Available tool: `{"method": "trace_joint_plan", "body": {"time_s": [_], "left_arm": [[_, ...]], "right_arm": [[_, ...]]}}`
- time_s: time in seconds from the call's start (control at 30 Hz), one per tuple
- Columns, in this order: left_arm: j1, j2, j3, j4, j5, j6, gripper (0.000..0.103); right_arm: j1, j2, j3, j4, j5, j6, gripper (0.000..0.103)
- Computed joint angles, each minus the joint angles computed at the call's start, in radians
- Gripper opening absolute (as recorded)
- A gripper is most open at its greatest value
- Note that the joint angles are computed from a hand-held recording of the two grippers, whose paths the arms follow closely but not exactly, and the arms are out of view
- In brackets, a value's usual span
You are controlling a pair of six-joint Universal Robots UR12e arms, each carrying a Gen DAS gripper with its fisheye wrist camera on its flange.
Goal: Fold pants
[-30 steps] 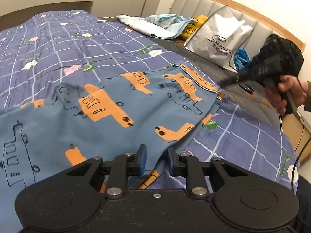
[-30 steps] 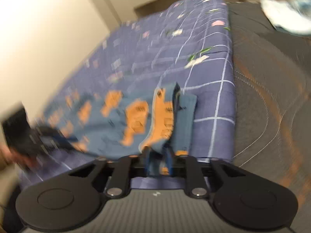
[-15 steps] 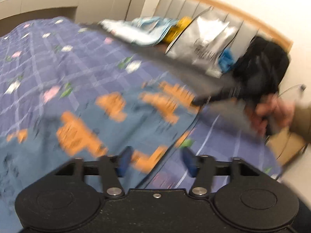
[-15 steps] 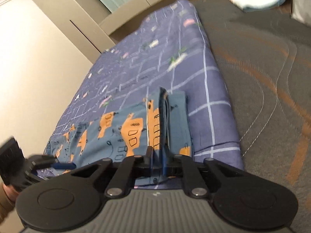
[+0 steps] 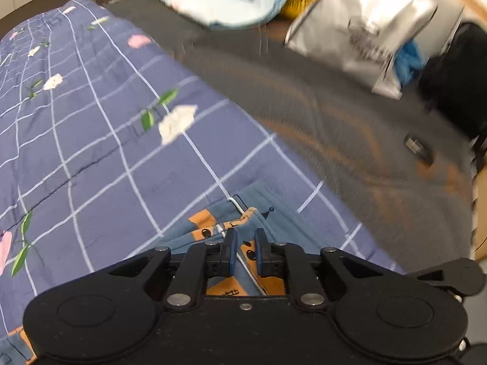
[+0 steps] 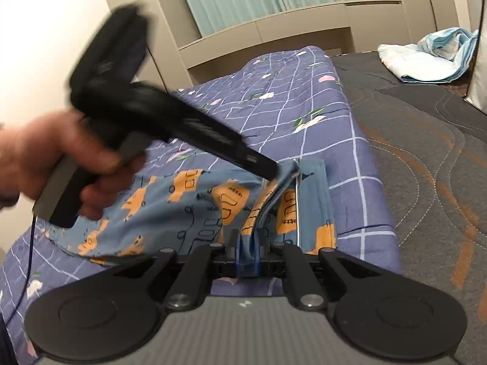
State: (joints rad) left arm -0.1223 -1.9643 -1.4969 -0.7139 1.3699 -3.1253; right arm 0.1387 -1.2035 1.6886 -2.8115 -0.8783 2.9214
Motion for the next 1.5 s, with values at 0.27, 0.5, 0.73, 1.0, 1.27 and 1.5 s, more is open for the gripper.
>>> {"method": "trace_joint_plan", "body": {"time_s": [0.27,0.5,0.73,1.0,1.27,1.5], "left_arm": [[-0.055,-0.035,0.075,-0.086,0.186,0.009,0.051],[-0.066,-0.05,0.099,-0.097,0.236,-0.04,0.027],[-0.041,-0.034,0.086,-0.032,0.148,-0.14,0.005],[-0.045,-0.069,0.113,-0.044,0.106,-0.183,0.005],[-0.034,-0.067,0.067,0.053,0.063,-0.237,0.008],[-0.02,-0.046,0.033,0.202,0.048,-0.303,0.039]], "right_arm": [[-0.021,0.016,0.007,-0.009,0.064,0.041,0.01],[-0.037,0.019,0.014,-0.047,0.1,0.084,0.01],[-0.06,0.025,0.016,-0.113,0.127,0.157,0.01],[-0.076,0.028,-0.005,-0.106,0.025,0.186,0.0],[-0.093,0.021,-0.001,-0.062,0.13,0.186,0.014],[-0.043,0.022,-0.029,0.097,0.078,-0.018,0.01]]}}
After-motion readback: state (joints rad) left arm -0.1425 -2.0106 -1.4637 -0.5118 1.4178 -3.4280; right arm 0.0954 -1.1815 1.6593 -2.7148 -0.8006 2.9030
